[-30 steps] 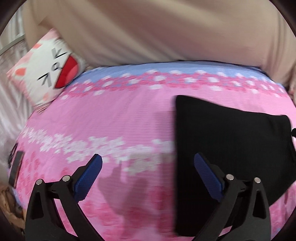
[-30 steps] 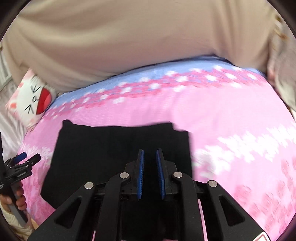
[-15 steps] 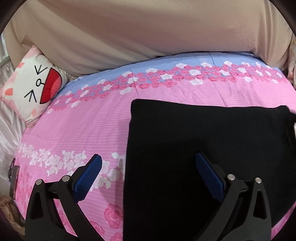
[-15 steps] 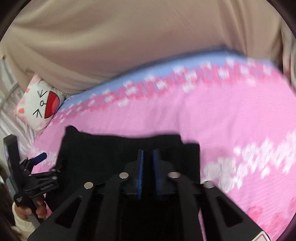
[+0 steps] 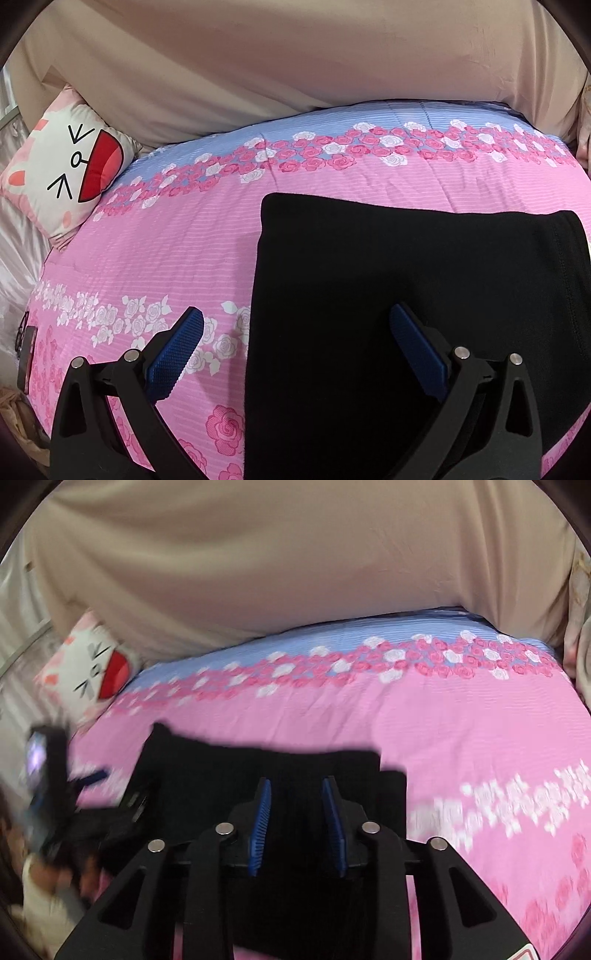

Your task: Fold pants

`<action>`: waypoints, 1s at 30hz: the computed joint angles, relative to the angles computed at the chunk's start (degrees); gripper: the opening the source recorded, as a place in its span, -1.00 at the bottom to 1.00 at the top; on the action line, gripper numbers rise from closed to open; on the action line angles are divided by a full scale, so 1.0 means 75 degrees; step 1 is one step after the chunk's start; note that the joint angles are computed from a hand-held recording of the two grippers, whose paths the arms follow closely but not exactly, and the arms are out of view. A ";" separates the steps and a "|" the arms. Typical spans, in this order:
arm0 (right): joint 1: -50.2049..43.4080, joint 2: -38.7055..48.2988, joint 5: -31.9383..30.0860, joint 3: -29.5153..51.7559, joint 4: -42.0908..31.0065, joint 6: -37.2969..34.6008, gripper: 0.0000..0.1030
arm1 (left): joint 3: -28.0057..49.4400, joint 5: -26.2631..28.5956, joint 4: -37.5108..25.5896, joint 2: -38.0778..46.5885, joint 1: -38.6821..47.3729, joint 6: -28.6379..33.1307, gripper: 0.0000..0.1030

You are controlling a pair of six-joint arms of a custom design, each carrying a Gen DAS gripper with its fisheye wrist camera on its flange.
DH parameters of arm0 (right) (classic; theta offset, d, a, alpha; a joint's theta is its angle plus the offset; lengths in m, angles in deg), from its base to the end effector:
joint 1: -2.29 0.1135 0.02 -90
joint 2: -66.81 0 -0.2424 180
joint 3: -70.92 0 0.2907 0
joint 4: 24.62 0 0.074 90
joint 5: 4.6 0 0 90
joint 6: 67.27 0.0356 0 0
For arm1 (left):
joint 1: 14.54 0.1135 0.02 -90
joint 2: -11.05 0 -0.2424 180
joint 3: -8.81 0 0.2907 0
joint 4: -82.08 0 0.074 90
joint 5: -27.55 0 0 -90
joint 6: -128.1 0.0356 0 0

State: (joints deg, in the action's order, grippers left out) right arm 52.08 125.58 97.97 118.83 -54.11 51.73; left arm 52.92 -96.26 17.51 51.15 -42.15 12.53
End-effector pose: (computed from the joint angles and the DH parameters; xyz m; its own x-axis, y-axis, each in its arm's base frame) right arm 0.1755 0.1956 0.1956 -0.6750 -0.0656 -0.7349 -0.3556 0.9016 0.2462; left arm 0.1647 -0.0638 0.1998 -0.7577 -0.0084 -0.6525 -0.2043 0.9527 0.2250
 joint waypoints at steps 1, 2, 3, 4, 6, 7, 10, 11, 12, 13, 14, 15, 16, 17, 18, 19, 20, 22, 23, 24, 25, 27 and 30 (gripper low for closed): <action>0.0257 -0.0304 0.0089 -0.0200 -0.0208 0.0093 -0.44 | 0.0003 -0.0036 -0.0001 0.0014 -0.0020 -0.0005 0.91; 0.0494 -0.0583 0.0164 -0.0426 -0.0375 0.0216 -0.44 | 0.0006 -0.0074 0.0004 0.0041 -0.0049 -0.0029 0.91; 0.0633 -0.0679 0.0217 -0.0527 -0.0557 0.0321 -0.44 | -0.0002 -0.0108 0.0007 0.0058 -0.0082 -0.0064 0.91; 0.0752 -0.0622 0.0319 -0.0600 -0.0755 0.0468 -0.44 | -0.0004 -0.0143 0.0016 0.0081 -0.0108 -0.0086 0.91; 0.0760 -0.0397 0.0598 -0.0800 -0.0753 0.0610 -0.27 | -0.0024 -0.0153 0.0047 0.0083 -0.0121 -0.0095 0.91; 0.0737 -0.0356 0.0823 -0.0913 -0.0717 0.0679 -0.17 | -0.0025 -0.0149 0.0052 0.0097 -0.0117 -0.0113 0.91; 0.0399 -0.0710 0.0302 -0.1200 -0.0529 0.0848 -0.18 | -0.0007 -0.0140 0.0000 0.0096 -0.0112 -0.0140 0.91; 0.0433 -0.0722 0.0347 -0.1152 -0.0603 0.0826 -0.18 | -0.0001 -0.0113 -0.0065 0.0053 -0.0095 -0.0149 0.91; 0.0489 -0.0700 0.0427 -0.1095 -0.0665 0.0806 -0.17 | 0.0016 -0.0102 -0.0120 0.0026 -0.0102 -0.0184 0.91; 0.0522 -0.0758 0.0447 -0.1089 -0.0724 0.0822 -0.16 | 0.0026 -0.0088 -0.0284 -0.0141 -0.0118 -0.0234 0.91; 0.0506 -0.0853 0.0418 -0.1117 -0.0762 0.0832 -0.13 | 0.0016 -0.0052 -0.0441 -0.0365 -0.0138 -0.0265 0.90; 0.0484 -0.1141 0.0390 -0.1209 -0.0888 0.0872 -0.06 | -0.0024 0.0112 -0.0683 -0.0819 -0.0092 -0.0231 0.90; 0.0408 -0.1523 0.0351 -0.1350 -0.1030 0.0932 0.02 | -0.0070 0.0436 -0.0958 -0.1372 0.0047 -0.0119 0.90; 0.0248 -0.1916 0.0235 -0.1492 -0.1206 0.1024 0.24 | -0.0121 0.0881 -0.1245 -0.1964 0.0280 0.0053 0.90; 0.0024 -0.2173 0.0096 -0.1578 -0.1345 0.1061 0.30 | -0.0190 0.1388 -0.1497 -0.2529 0.0621 0.0281 0.90; -0.0117 -0.2508 0.0042 -0.1702 -0.1561 0.1176 0.30 | -0.0245 0.1874 -0.1733 -0.2958 0.0997 0.0505 0.90; -0.0299 -0.2788 -0.0117 -0.1827 -0.1702 0.1219 0.31 | -0.0298 0.2226 -0.1901 -0.3223 0.1286 0.0666 0.90; -0.0745 -0.3218 -0.0693 -0.2085 -0.1802 0.1195 0.37 | -0.0522 0.3374 -0.2345 -0.3980 0.2300 0.1319 0.90; -0.0901 -0.3469 -0.0988 -0.2242 -0.1837 0.1285 0.45 | -0.0663 0.3889 -0.2541 -0.4260 0.2750 0.1600 0.90; -0.1169 -0.3679 -0.1467 -0.2426 -0.1798 0.1359 0.49 | -0.0775 0.4196 -0.2650 -0.4394 0.3033 0.1772 0.90; -0.1339 -0.3812 -0.1864 -0.2569 -0.1743 0.1454 0.50 | -0.0922 0.4572 -0.2769 -0.4552 0.3371 0.1980 0.90; -0.1813 -0.3929 -0.2908 -0.2857 -0.1441 0.1514 0.54 | -0.1181 0.5227 -0.2894 -0.4790 0.3896 0.2195 0.90; -0.2213 -0.3622 -0.4186 -0.3207 -0.0525 0.1732 0.70 | -0.1395 0.7216 -0.2905 -0.4462 0.5624 0.3003 0.90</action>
State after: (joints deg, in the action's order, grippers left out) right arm 35.49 98.41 66.57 94.78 -58.05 64.72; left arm 42.46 -42.13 -4.28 17.69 0.03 35.05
